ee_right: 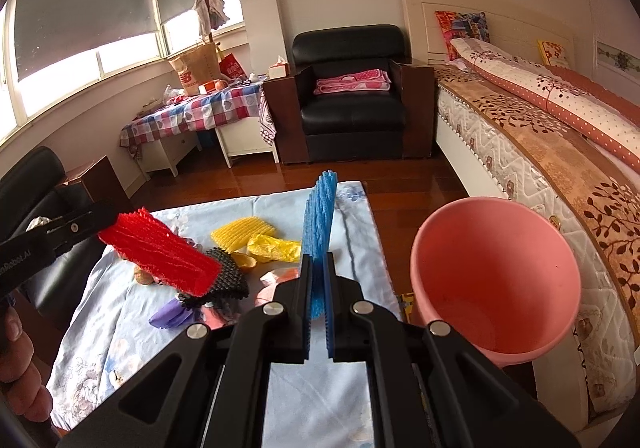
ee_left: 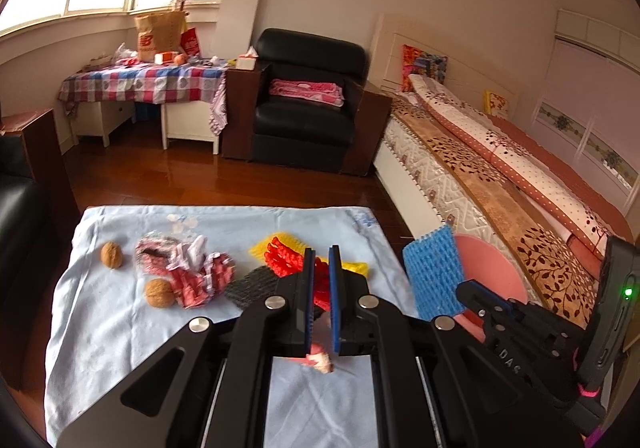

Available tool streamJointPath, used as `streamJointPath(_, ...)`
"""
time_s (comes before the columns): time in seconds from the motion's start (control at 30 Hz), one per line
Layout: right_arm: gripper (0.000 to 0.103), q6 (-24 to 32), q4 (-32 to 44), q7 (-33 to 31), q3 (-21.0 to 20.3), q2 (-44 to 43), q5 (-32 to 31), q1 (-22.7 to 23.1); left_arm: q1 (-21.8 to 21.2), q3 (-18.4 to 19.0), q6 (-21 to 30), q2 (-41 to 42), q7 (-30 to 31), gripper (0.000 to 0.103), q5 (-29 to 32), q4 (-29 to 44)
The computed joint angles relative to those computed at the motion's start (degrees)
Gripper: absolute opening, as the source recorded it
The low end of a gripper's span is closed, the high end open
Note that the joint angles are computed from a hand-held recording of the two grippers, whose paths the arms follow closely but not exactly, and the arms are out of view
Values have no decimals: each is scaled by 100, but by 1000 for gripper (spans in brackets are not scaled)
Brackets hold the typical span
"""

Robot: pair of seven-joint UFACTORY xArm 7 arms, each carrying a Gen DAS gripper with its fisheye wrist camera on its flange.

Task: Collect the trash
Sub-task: 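Carry both meshes over the pink bucket and open both tools to drop them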

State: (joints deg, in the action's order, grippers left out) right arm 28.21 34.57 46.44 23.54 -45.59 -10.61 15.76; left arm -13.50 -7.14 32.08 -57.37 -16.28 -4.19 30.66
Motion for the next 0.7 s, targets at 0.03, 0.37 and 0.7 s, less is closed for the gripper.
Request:
streamJointPath(0.03,5,3,-38,-3,-37,-42,4,0,-33,-37,-46,70,-2,6,-8,38)
streamJointPath(0.37,5,97,-635,-228,-669,-714,183,-221,-545,-422,-829,1272,22,6,-9,635)
streamJointPath(0.7,5,41,-1293,-900,-1467,-1196,662,-520,-952,-770,-1412,2688,-98,6,160,1330)
